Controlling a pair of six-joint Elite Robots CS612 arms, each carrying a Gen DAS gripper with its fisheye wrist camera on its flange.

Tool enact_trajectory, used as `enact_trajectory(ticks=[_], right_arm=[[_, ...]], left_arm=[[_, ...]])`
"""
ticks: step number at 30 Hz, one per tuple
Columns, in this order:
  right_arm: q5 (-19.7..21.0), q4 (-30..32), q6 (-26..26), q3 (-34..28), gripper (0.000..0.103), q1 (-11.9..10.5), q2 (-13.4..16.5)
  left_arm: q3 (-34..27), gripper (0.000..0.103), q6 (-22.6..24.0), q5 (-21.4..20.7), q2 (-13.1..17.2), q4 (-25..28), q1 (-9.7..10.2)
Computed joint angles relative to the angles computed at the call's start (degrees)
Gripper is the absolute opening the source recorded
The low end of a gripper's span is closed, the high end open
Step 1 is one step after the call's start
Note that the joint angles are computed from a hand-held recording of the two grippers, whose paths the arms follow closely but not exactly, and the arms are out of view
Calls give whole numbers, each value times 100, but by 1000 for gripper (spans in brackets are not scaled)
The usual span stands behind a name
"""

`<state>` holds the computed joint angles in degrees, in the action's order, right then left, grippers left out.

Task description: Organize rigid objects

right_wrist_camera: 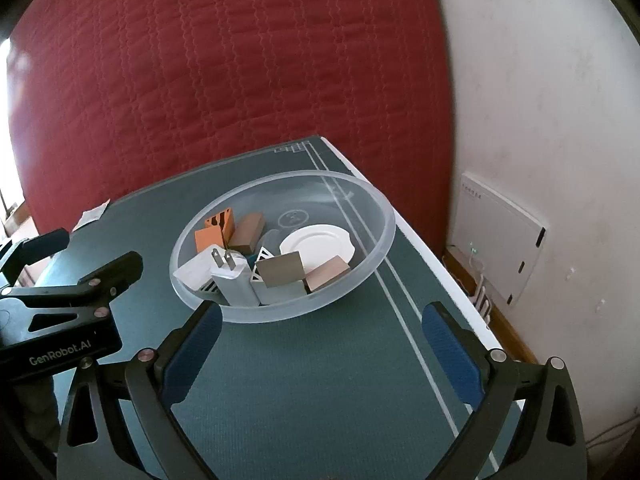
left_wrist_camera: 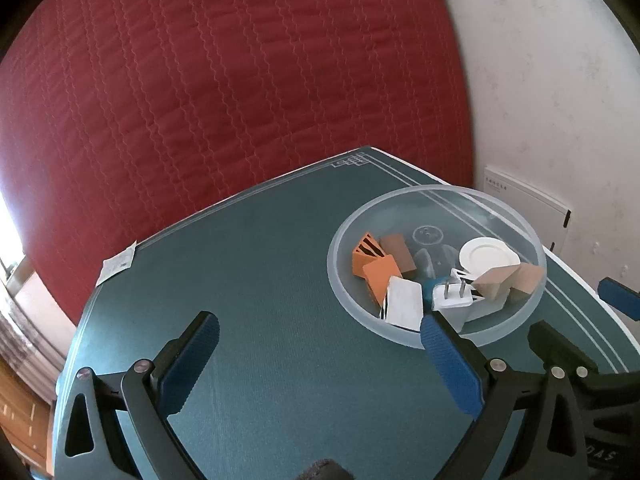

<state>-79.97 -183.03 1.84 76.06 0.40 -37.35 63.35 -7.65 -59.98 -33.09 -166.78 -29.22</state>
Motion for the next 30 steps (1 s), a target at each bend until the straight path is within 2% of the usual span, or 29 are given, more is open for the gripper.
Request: enact_trajectory(ticks=[16, 30], right_arm=[[-106, 159, -27, 0, 101, 1, 2], [-118, 549, -4, -103, 101, -2, 40]], left_arm=[[-124, 102, -74, 37, 53, 160, -16], [43, 102, -367, -121, -30, 312, 64]])
